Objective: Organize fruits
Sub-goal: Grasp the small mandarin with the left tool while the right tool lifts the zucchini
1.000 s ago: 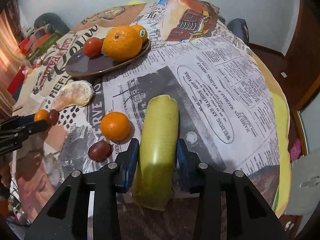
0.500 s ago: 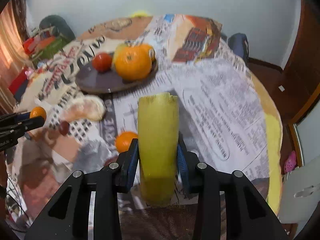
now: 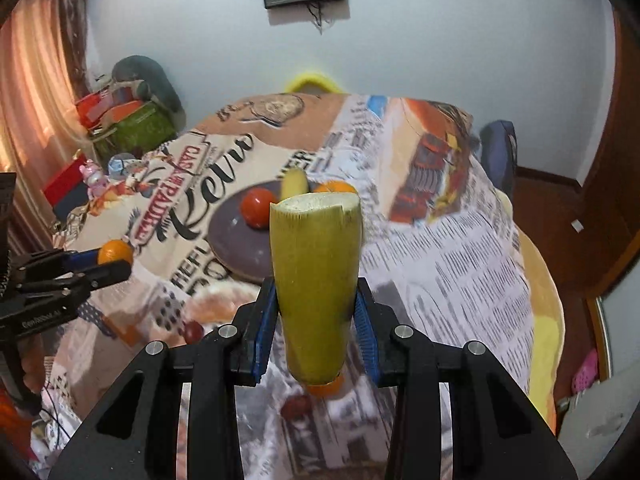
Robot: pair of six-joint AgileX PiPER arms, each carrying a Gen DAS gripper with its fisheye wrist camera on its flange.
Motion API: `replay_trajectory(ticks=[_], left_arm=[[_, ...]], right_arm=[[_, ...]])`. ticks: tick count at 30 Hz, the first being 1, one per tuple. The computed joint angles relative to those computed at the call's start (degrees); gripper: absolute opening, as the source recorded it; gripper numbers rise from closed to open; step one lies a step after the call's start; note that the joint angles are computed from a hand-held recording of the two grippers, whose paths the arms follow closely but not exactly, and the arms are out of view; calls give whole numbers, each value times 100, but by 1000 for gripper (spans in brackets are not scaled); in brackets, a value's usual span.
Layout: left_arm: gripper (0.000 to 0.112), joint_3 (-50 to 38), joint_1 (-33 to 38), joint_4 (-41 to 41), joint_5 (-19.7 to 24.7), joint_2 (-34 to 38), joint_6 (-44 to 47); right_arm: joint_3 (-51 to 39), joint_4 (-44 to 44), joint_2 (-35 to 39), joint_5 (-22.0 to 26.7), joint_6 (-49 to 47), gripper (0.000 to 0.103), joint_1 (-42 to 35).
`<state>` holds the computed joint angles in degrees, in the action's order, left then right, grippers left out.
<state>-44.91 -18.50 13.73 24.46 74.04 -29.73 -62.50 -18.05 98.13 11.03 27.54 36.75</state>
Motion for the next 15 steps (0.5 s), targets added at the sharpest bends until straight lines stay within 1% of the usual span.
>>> replay_trajectory(ticks=[5,12,15], left_arm=[[37,-194,149,-139,-101,197,218],[37,-518,387,-412,-299,609,590],[37,-598,451,-412,-438,800,633]], right_arm=[[-417,409,257,42,-514,34,90],[-1062,1374,738,165,-1557,34,145],[-1358,1804,941,270,-1999,34,143]])
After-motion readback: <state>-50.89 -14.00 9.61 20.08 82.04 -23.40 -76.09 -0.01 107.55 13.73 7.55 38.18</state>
